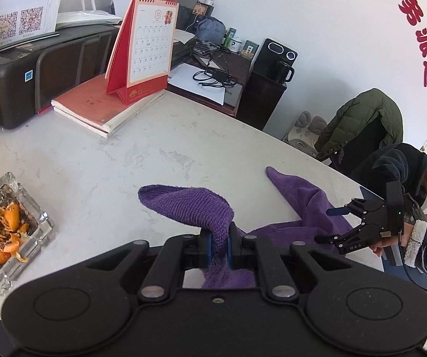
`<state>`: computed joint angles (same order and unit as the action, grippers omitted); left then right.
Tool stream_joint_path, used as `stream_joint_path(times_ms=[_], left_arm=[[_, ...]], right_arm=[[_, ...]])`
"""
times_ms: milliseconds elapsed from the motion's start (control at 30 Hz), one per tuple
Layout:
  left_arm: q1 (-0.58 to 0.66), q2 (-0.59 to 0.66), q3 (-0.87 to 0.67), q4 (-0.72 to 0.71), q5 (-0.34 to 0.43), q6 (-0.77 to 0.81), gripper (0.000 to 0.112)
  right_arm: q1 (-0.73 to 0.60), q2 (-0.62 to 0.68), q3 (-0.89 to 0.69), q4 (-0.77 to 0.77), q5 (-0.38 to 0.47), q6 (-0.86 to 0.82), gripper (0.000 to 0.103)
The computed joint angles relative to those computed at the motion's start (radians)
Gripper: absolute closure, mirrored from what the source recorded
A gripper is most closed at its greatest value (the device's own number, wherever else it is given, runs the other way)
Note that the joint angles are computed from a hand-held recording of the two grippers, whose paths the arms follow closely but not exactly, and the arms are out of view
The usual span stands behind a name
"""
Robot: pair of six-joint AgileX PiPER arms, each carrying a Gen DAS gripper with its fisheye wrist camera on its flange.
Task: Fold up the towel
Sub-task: 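Lift the towel with both grippers and pull the corners apart to unfold it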
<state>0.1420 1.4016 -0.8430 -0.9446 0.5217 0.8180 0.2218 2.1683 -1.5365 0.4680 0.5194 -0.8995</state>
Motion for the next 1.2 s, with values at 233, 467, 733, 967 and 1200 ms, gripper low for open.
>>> stream_joint_path(times_ms=[233,467,733,967,1200], left_arm=[[-0.003,0.041,-0.011,-0.042,-0.040,0.036,0.104],[0.047,0.048,-0.033,-0.161,-0.018,0.197,0.104],[0.228,0.007,-0.120,-0.322,0.286,0.342,0.104],[0.388,0.039,-0.315,-0.241,0.579,0.263,0.104],[0.200,0.295,-0.433,-0.049,0.393,0.218,0.100]], right_arm=[[-0.058,-0.024,0.043,0.204,0.080,0.011,0.088],[-0.115,-0.235,0.311,0.618,0.026,-0.166,0.090],[-0.160,-0.596,0.539,0.659,0.137,-0.070,0.091],[-0.269,-0.798,0.490,0.482,0.532,0.348,0.091],[-0.305,-0.600,0.370,0.383,0.495,0.510,0.089]])
